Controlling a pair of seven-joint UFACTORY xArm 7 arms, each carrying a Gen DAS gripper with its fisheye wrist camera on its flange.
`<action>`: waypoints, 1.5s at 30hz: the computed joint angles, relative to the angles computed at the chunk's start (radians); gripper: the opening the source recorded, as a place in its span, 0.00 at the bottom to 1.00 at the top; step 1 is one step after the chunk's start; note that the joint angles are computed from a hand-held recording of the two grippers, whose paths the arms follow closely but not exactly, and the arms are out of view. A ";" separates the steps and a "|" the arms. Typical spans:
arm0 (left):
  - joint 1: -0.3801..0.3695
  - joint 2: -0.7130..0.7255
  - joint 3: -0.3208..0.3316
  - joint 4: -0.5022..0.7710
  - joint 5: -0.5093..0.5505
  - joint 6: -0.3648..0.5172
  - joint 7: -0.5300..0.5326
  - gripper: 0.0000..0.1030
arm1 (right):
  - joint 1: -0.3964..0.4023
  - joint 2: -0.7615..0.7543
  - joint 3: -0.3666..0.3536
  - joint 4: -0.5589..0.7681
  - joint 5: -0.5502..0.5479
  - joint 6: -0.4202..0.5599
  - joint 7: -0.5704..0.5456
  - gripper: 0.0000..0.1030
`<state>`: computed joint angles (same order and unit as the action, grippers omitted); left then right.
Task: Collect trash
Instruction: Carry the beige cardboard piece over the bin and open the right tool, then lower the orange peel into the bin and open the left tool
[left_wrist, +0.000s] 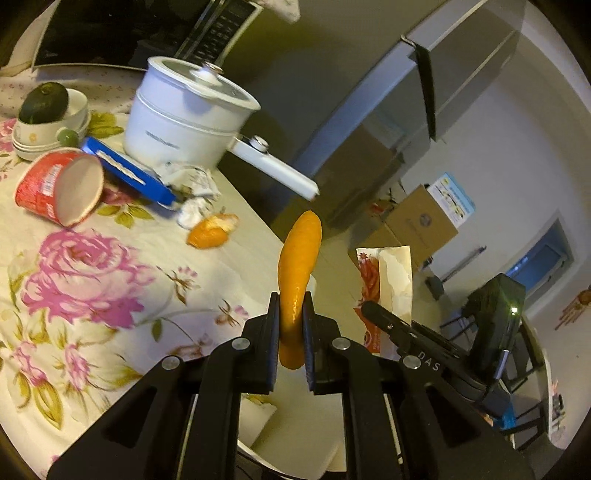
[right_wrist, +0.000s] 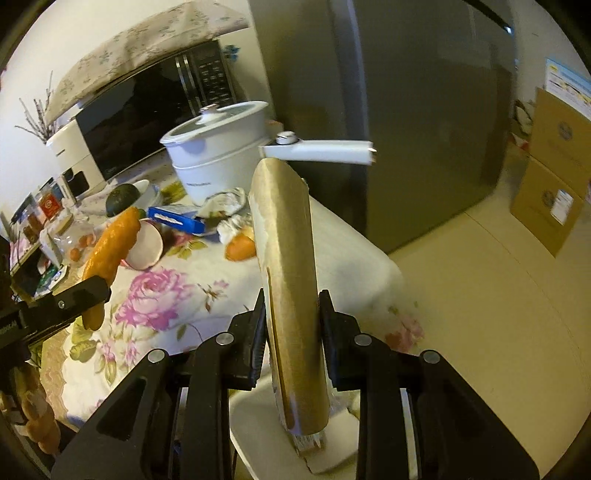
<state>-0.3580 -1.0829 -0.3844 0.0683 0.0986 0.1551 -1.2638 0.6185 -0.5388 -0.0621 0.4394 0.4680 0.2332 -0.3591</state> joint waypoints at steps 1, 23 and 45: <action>-0.003 0.025 -0.013 0.008 -0.001 -0.014 -0.009 0.11 | -0.018 -0.024 0.004 -0.017 -0.007 0.015 0.010 0.25; 0.060 0.460 -0.225 0.185 0.018 -0.215 -0.088 0.11 | -0.223 -0.275 -0.033 -0.232 -0.096 0.259 0.064 0.54; 0.142 0.672 -0.303 0.288 0.035 -0.240 -0.053 0.12 | -0.363 -0.300 0.010 -0.284 -0.172 0.155 0.153 0.79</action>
